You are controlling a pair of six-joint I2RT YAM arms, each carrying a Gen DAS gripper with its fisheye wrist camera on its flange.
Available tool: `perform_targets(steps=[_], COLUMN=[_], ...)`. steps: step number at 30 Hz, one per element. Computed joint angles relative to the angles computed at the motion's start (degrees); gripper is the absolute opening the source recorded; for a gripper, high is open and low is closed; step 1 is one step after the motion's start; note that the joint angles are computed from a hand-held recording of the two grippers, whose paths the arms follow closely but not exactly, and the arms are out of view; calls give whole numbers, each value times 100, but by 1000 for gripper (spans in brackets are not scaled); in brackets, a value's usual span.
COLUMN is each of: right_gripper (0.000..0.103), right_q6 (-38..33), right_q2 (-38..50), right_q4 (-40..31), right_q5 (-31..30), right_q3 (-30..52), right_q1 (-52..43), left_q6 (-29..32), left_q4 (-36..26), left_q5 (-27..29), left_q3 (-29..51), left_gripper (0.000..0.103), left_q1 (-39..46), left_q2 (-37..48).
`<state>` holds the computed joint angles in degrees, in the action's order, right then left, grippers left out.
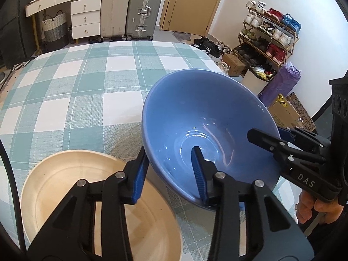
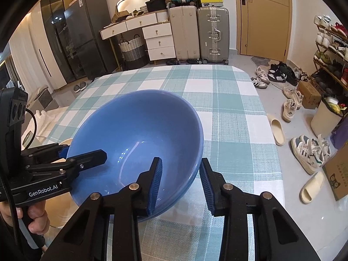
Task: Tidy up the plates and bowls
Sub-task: 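Close both tools on opposite sides of the nested bowls' rim, then lift the nested light-blue bowls with both tools and carry toward the cream plates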
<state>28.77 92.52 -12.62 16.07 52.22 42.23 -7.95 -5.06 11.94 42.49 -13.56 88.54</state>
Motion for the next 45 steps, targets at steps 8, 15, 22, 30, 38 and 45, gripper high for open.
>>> perform_targets(steps=[8,15,22,30,38,45], right_gripper=[36,36,36,33,32,32], right_q6=[-36,-12,50,130,149,197], right_q2=[-210,-277,-180,-124,-261,-550], right_q4=[-92,-183,-227,57,171,69], right_q5=[197,207,248,32,66,196], right_q3=[-49,-27,47,-116,-259,-318], right_q1=[90,119,127,5,56,153], left_q6=[-29,-89,-93,-121,-178,-177], left_q4=[-39,-7,12,73,54,-34], left_q5=[-61,-172,-218,-292,-440,-488], left_q3=[-52,-101,-112,-138,-157,-227], left_gripper=[36,36,36,36,36,36], left_q1=[-66,-158,-194,-236,-325,-357], left_q2=[-153,-202,-207,-197,-274,-566])
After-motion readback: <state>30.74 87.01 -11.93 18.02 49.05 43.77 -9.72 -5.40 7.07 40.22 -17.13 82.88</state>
